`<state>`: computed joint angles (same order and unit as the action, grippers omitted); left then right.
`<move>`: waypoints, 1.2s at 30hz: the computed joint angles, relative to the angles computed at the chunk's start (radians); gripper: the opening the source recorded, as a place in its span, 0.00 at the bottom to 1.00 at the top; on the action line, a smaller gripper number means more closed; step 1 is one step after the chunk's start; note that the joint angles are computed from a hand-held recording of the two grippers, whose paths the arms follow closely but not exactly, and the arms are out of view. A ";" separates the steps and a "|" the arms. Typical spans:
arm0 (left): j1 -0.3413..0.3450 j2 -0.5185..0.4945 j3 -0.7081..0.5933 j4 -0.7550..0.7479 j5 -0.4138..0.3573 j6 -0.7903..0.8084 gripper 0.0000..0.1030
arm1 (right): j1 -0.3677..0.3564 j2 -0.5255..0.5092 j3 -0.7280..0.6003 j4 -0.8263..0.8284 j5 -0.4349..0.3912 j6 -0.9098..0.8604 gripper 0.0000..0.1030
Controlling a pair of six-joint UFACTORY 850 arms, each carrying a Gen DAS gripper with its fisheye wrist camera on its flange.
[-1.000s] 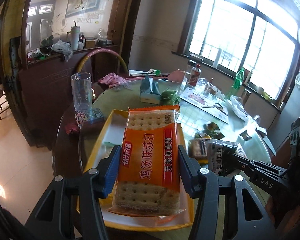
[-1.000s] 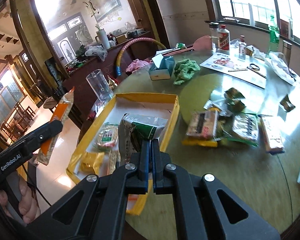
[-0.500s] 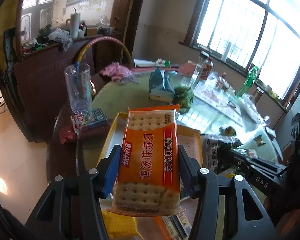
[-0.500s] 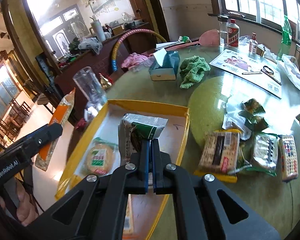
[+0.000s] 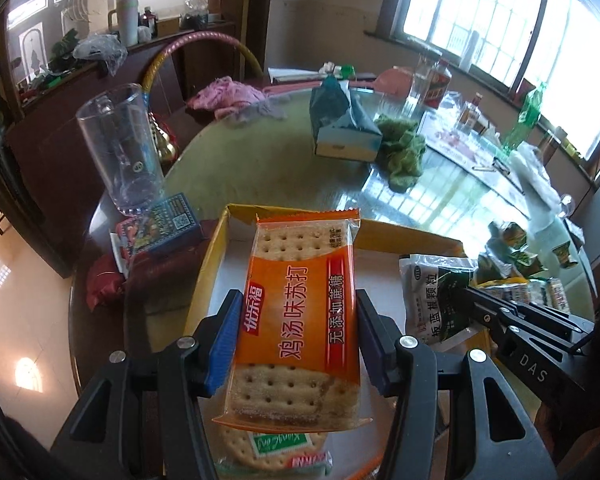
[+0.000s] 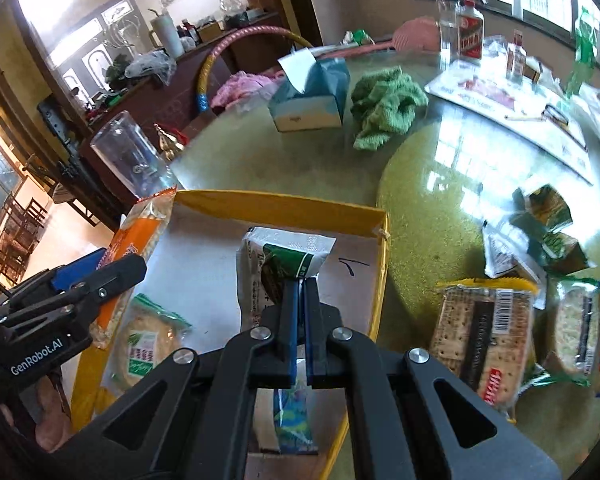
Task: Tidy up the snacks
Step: 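Carry both packs over the tray and open both tools to release them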
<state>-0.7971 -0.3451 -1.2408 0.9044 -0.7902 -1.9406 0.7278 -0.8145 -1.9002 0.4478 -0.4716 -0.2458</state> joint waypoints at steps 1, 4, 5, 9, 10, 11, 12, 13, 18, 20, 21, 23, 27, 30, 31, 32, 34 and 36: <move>0.006 -0.007 -0.005 -0.021 0.005 0.021 0.53 | -0.001 -0.008 -0.009 -0.002 -0.006 0.002 0.04; 0.026 -0.022 -0.012 -0.073 0.012 0.061 0.53 | 0.004 -0.032 -0.038 -0.057 -0.015 0.048 0.04; 0.032 -0.023 -0.011 -0.085 0.017 0.069 0.53 | 0.004 -0.038 -0.045 -0.060 -0.019 0.051 0.04; 0.049 -0.036 -0.017 -0.146 0.020 0.119 0.53 | 0.008 -0.064 -0.079 -0.106 -0.037 0.083 0.04; 0.051 -0.038 -0.017 -0.155 0.022 0.124 0.53 | 0.010 -0.070 -0.086 -0.111 -0.042 0.088 0.04; 0.055 -0.041 -0.020 -0.160 0.024 0.130 0.53 | 0.011 -0.076 -0.093 -0.121 -0.045 0.096 0.04; 0.058 -0.044 -0.023 -0.168 0.025 0.138 0.53 | 0.012 -0.083 -0.103 -0.129 -0.052 0.102 0.04; 0.062 -0.050 -0.028 -0.180 0.027 0.152 0.53 | 0.012 -0.089 -0.110 -0.130 -0.057 0.102 0.04; 0.076 -0.057 -0.030 -0.201 0.031 0.164 0.54 | 0.018 -0.102 -0.126 -0.193 -0.062 0.152 0.06; 0.081 -0.056 -0.030 -0.208 0.037 0.168 0.54 | 0.017 -0.104 -0.128 -0.188 -0.062 0.153 0.06; 0.084 -0.057 -0.030 -0.215 0.039 0.176 0.54 | 0.016 -0.104 -0.127 -0.188 -0.061 0.154 0.09; 0.089 -0.056 -0.029 -0.231 0.046 0.194 0.56 | 0.015 -0.103 -0.126 -0.186 -0.060 0.158 0.12; 0.094 -0.039 -0.007 -0.234 0.091 0.195 0.67 | 0.014 -0.076 -0.090 -0.155 -0.026 0.125 0.40; 0.093 -0.014 0.018 -0.227 0.134 0.171 0.71 | 0.016 -0.029 -0.032 -0.129 0.020 0.091 0.56; 0.087 -0.007 0.022 -0.226 0.132 0.156 0.72 | 0.017 -0.010 -0.010 -0.124 0.036 0.082 0.57; 0.079 -0.002 0.023 -0.215 0.122 0.136 0.73 | 0.016 0.014 0.020 -0.090 0.053 0.048 0.59; 0.044 0.011 0.026 -0.154 0.078 0.051 0.75 | 0.007 0.074 0.096 0.043 0.084 -0.083 0.63; 0.002 0.028 0.039 -0.063 0.043 -0.057 0.76 | 0.001 0.154 0.202 0.175 0.140 -0.224 0.71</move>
